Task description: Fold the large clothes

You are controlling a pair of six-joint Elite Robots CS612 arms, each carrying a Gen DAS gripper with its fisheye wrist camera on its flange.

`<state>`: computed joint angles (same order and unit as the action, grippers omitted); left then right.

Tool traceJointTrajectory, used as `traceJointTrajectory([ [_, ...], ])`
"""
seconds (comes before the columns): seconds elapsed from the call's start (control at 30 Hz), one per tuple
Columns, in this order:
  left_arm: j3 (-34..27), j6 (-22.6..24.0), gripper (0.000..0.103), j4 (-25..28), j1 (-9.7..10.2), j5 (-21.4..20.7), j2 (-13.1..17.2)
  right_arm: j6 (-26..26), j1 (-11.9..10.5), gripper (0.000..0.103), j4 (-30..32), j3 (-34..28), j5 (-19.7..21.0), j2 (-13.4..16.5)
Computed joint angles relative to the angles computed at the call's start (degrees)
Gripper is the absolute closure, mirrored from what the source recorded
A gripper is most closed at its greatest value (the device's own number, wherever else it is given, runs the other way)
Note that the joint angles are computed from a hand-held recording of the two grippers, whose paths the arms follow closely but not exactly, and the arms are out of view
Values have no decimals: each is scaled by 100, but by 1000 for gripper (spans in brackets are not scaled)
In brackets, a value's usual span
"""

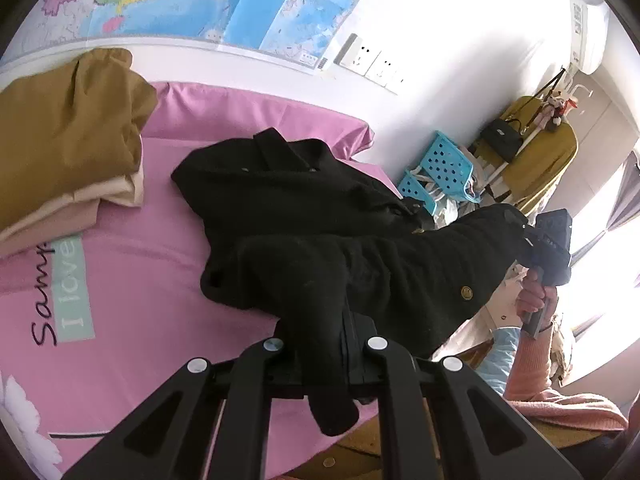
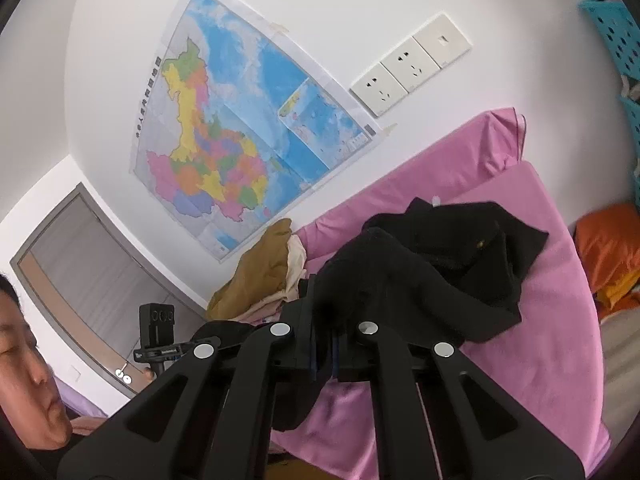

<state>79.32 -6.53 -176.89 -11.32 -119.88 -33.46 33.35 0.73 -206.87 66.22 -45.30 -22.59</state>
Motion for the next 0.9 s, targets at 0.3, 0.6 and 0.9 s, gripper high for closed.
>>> traceJointTrajectory([
  [0.3,-309,148,93,266,-10,165,-6,118,-16,99,219,-415,-78,98],
  [0.6,-676,204,93,539,-40,451,84,282,-1,99,467,-813,-209,228],
  [0.9,-1209,230,93,1000,-50,566,265,474,-15,99,880,-1316,-335,429],
])
